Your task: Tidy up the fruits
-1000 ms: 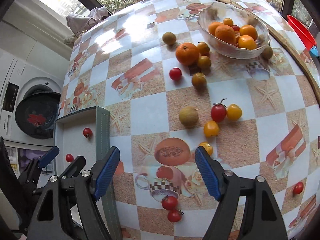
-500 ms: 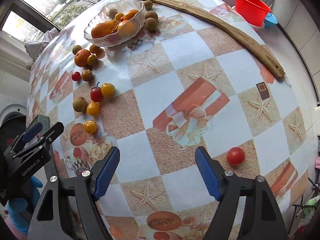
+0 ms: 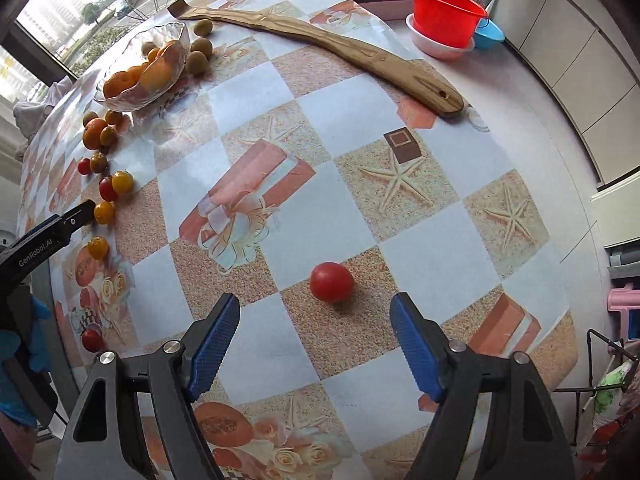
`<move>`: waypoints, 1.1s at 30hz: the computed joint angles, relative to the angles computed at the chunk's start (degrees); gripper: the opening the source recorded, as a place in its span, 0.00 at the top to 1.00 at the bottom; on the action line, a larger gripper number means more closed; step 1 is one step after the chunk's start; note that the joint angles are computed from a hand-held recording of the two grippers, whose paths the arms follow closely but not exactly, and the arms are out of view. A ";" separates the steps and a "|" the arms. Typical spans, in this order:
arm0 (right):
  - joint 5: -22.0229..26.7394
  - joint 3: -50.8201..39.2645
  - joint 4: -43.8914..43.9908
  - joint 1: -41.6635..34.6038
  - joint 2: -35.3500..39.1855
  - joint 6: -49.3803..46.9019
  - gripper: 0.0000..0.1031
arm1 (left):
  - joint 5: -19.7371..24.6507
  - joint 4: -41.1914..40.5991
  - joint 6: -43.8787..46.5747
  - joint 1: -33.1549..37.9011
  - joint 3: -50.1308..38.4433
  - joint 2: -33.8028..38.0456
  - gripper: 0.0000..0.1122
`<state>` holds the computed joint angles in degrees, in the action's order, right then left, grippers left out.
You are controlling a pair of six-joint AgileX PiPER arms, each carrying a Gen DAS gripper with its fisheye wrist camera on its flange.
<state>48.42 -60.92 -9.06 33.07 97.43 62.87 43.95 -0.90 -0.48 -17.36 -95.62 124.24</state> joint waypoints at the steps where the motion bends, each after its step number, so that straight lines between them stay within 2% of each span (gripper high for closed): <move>1: -0.21 0.34 -0.05 -0.11 0.15 -0.06 0.22 | 0.14 0.11 -0.31 0.05 -0.50 0.33 0.22; 8: -3.23 2.36 -0.23 -0.28 -0.32 -0.68 0.22 | 0.71 2.23 -2.11 0.01 -2.42 1.79 0.22; 12: -3.75 -1.18 -0.58 0.53 2.53 -2.11 0.22 | 1.50 3.37 -2.14 0.06 -1.64 1.76 0.22; 16: -3.67 -5.53 -0.92 1.10 6.04 -4.56 0.23 | 0.50 2.96 -0.60 0.05 1.05 0.73 0.22; 17: -3.41 -6.40 -0.74 1.36 6.84 -5.13 0.24 | 0.52 3.05 -0.68 -0.05 1.03 0.71 0.22; 19: -3.06 -7.45 -0.48 1.48 7.90 -5.76 0.37 | 0.89 2.65 -0.38 -0.21 0.38 1.04 0.22; 20: -2.84 -7.84 -1.30 1.78 8.14 -5.31 0.38 | 0.86 2.78 -0.50 -0.40 0.15 1.17 0.22; 21: -2.45 -8.56 -1.35 1.64 8.58 -5.73 0.42 | 0.71 2.95 -0.61 -0.58 0.02 1.23 0.23; 24: -2.02 -9.62 -1.13 1.20 9.09 -6.53 0.55 | 0.80 0.79 1.04 -0.37 -0.44 1.37 0.30; 25: -2.22 -9.71 -0.63 0.87 9.07 -7.30 0.65 | 0.81 0.06 1.70 -0.31 -0.32 1.21 0.34; 26: -2.71 -9.41 0.16 0.50 8.83 -8.09 0.70 | 0.72 -0.64 2.55 -0.33 -0.14 1.02 0.36; 27: -3.16 -9.16 1.04 0.13 8.67 -8.75 0.77 | 0.60 -1.20 3.60 -0.46 0.14 0.73 0.43; 31: -4.59 -8.20 3.90 -1.24 7.71 -10.85 0.80 | 2.01 -3.53 8.77 -1.74 -0.30 0.26 0.75; 33: -4.89 -7.73 5.31 -1.98 7.27 -11.96 0.81 | 2.91 -4.12 9.76 -2.15 -1.14 0.57 0.75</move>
